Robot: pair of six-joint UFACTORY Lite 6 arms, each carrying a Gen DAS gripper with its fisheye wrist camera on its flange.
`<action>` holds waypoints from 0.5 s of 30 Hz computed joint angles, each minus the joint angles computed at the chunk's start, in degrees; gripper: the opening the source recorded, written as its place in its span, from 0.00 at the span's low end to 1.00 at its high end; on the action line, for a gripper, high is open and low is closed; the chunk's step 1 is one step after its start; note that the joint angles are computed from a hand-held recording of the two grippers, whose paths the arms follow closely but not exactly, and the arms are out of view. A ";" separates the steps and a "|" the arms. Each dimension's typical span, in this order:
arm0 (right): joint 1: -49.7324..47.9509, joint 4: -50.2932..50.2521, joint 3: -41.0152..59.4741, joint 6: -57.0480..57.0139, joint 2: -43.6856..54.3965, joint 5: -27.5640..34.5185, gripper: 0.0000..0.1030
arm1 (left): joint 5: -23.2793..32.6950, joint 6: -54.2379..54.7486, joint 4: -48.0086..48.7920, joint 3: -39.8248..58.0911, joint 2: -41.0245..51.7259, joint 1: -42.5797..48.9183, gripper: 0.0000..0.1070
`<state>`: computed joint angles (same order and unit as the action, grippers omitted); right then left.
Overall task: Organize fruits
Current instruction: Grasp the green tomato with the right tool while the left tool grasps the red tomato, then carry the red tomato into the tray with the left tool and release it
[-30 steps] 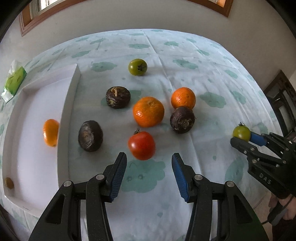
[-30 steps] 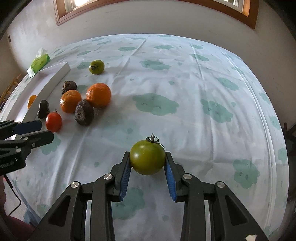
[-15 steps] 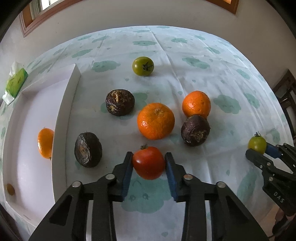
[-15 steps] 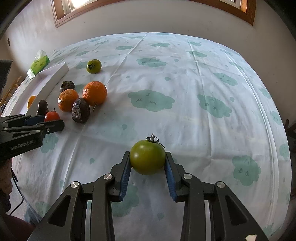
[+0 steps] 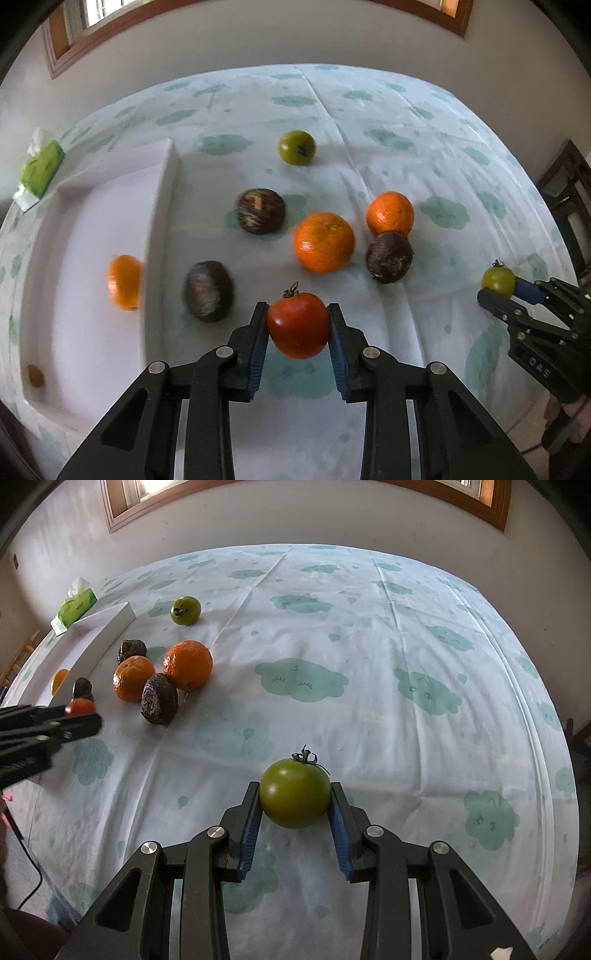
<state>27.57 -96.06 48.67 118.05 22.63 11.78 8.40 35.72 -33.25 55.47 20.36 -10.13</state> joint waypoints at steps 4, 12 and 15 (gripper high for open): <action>0.07 0.10 0.07 -0.02 0.03 -0.08 0.32 | 1.78 5.05 -2.96 -2.54 -4.81 4.46 0.30; 0.28 3.08 0.64 -3.03 0.50 0.38 0.32 | 4.38 10.20 -1.73 -2.89 -7.44 18.28 0.30; 0.37 4.93 0.87 -4.78 0.63 0.59 0.32 | 3.79 10.95 -0.46 -1.63 -5.44 22.83 0.30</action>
<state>27.94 -91.13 49.53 113.27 23.25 12.37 12.19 46.67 -33.71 53.84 14.91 12.70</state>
